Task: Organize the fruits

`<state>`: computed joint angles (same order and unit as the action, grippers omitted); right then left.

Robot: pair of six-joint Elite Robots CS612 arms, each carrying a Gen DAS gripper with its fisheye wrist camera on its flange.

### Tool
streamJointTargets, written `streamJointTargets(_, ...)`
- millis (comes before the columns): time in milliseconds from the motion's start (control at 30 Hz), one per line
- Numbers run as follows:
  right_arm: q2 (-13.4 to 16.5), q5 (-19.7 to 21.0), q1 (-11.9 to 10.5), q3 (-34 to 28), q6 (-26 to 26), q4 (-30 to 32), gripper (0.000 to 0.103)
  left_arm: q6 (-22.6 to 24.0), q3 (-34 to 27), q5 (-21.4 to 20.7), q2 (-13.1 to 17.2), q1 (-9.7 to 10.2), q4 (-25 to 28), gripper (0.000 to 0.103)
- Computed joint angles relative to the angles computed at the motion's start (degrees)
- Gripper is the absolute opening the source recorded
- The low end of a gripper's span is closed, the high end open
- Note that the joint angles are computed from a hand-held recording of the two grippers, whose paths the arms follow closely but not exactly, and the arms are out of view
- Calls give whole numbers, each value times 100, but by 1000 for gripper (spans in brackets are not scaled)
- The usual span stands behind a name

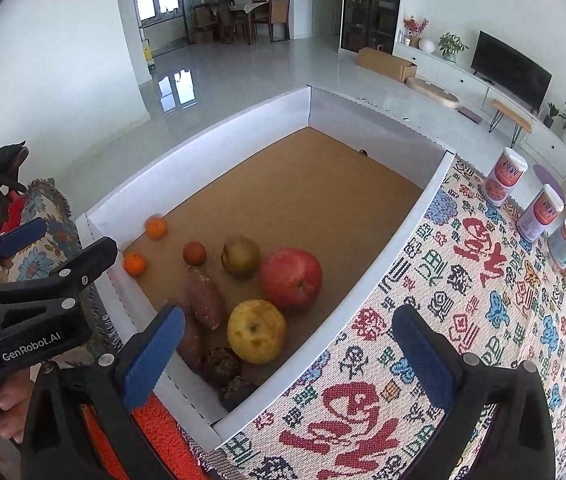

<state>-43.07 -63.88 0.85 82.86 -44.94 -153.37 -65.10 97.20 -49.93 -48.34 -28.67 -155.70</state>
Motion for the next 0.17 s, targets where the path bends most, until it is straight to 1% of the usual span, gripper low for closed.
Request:
streamJointTargets(100, 1, 9, 16, 6, 2, 37, 103, -179, 20, 172, -19, -30, 154, 102)
streamJointTargets(167, -5, 13, 28, 30, -21, 43, 103, -180, 22, 240, -27, -41, 232, 102)
